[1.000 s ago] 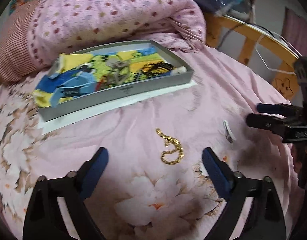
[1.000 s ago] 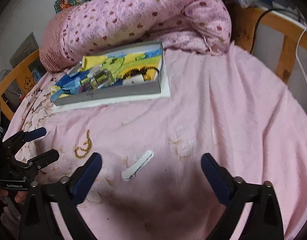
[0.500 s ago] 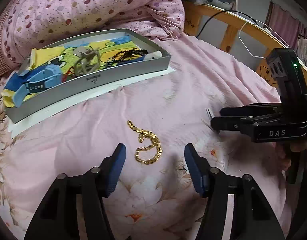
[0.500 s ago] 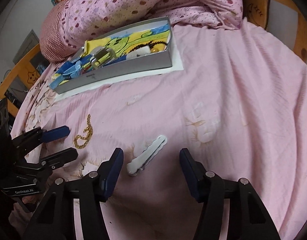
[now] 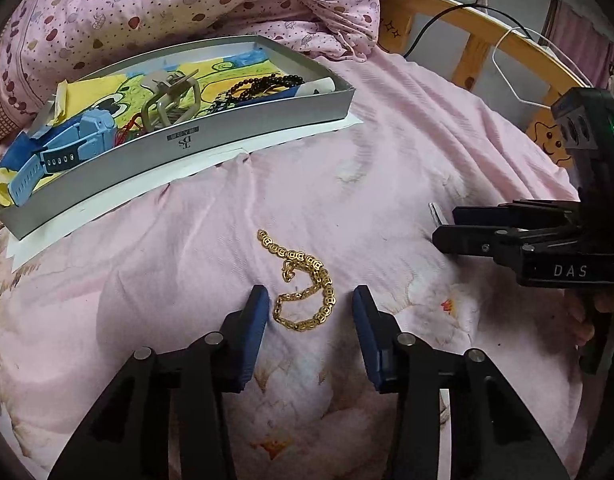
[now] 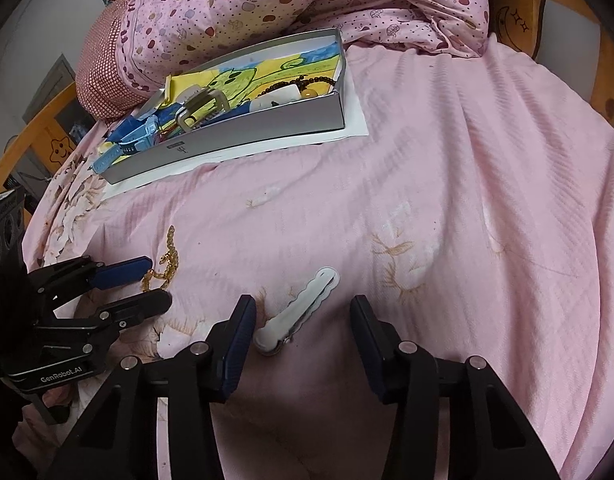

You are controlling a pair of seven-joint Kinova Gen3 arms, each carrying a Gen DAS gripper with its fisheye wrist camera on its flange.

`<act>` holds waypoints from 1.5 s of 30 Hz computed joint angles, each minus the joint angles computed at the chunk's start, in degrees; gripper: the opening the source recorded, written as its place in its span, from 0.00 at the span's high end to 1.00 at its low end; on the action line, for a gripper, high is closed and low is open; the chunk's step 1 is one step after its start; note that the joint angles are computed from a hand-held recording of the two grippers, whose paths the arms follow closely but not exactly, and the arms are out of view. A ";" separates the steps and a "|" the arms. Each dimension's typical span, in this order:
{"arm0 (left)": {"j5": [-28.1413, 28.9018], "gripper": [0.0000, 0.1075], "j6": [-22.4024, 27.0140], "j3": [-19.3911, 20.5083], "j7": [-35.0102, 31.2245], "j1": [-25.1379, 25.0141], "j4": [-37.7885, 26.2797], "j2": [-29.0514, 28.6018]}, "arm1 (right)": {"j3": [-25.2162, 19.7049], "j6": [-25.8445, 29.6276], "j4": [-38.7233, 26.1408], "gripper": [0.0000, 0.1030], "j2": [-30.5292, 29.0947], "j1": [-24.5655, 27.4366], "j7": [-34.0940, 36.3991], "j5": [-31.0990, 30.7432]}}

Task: Organize jewelry
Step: 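Reach the left tool toward the gold chain while the right tool reaches toward the white hair clip, then close the left tool on the gold chain while the right tool grasps the white clip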

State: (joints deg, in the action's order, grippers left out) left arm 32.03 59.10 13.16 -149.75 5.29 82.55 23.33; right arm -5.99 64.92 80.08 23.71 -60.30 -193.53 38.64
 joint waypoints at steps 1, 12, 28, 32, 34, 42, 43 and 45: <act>-0.12 0.65 -0.35 -0.06 0.03 0.14 0.22 -0.15 | -0.03 0.19 -0.13 0.54 0.10 0.01 0.19 -0.04; -1.16 0.77 -2.21 -0.32 2.08 0.71 0.53 -0.36 | 0.16 3.15 -2.94 0.54 1.84 -0.11 3.50 -1.18; -2.73 0.87 -1.83 -0.98 6.62 0.78 0.60 -1.66 | 1.73 6.19 -5.99 0.85 3.57 -1.91 3.48 -1.83; -2.26 0.87 -0.19 -1.41 8.22 -0.10 0.52 -2.68 | 1.52 3.38 -3.91 0.86 1.93 -1.84 0.13 -0.88; -2.02 0.87 0.68 -1.58 8.75 -0.38 0.36 -3.22 | 1.15 3.20 -4.26 0.86 1.92 -1.83 0.09 -0.63; -2.66 0.87 2.10 -2.46 9.16 -0.27 1.46 -6.06 | 0.63 3.31 -5.80 0.86 1.85 -2.15 0.26 -1.78; -2.82 0.87 2.13 -2.60 9.42 -0.13 1.67 -6.37 | 0.55 3.48 -5.91 0.86 1.78 -2.22 0.24 -2.03; -2.89 0.87 2.46 -2.80 9.85 -0.06 1.79 -6.72 | 0.34 3.69 -6.01 0.86 1.59 -2.26 0.30 -2.63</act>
